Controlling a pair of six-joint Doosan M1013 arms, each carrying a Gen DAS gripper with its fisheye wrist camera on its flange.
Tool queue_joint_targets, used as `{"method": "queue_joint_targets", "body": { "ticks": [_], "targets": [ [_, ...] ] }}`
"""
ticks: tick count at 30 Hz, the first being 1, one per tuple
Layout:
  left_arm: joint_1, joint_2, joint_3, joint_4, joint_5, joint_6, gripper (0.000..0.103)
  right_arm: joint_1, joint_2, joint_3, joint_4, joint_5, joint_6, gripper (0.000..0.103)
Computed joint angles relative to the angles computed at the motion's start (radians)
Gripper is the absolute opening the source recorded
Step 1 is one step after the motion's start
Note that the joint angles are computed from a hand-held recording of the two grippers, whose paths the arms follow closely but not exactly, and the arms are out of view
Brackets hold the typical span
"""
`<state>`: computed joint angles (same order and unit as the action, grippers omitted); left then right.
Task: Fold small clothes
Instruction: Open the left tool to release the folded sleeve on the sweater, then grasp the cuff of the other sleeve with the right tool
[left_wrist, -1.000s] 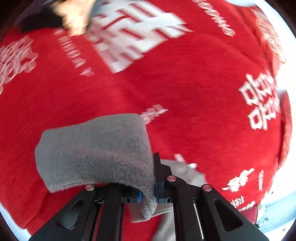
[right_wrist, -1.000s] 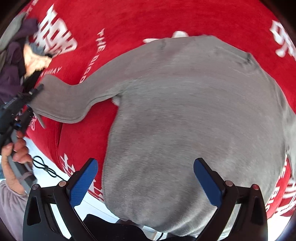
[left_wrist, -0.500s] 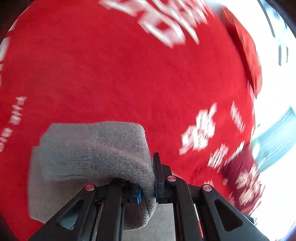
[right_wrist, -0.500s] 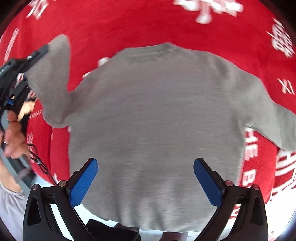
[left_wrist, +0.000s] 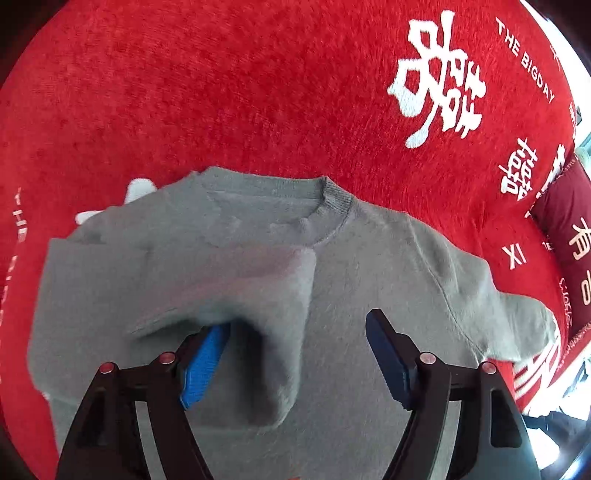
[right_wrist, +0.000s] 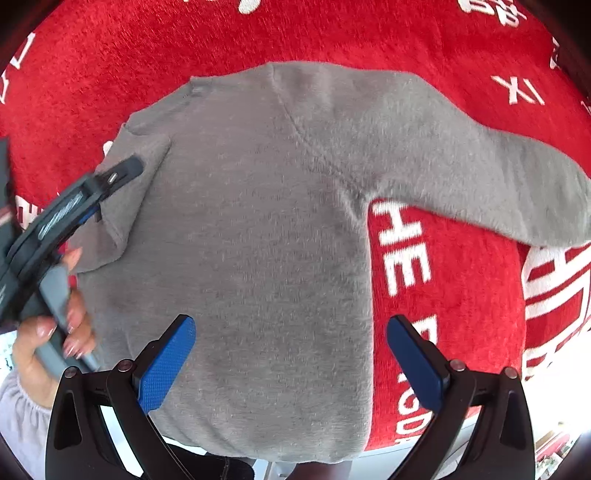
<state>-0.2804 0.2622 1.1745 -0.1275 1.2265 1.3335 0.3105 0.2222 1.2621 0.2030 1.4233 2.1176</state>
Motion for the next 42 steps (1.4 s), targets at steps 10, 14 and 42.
{"method": "queue_joint_targets", "body": {
  "ticks": [10,14,42],
  "targets": [
    [0.194,0.002,-0.043,0.052,0.104,-0.038,0.077,0.127,0.171,-0.289,-0.199,-0.053,-0.388,0.103],
    [0.267,0.038,-0.05,-0.002,0.155,-0.072,0.077,0.233,0.274,-0.401,-0.421,-0.062,-0.612,0.103],
    [0.198,0.052,-0.027,0.134,0.159,-0.119,0.077,-0.073,0.131,-0.076,0.147,-0.294,0.129,0.008]
  ]
}}
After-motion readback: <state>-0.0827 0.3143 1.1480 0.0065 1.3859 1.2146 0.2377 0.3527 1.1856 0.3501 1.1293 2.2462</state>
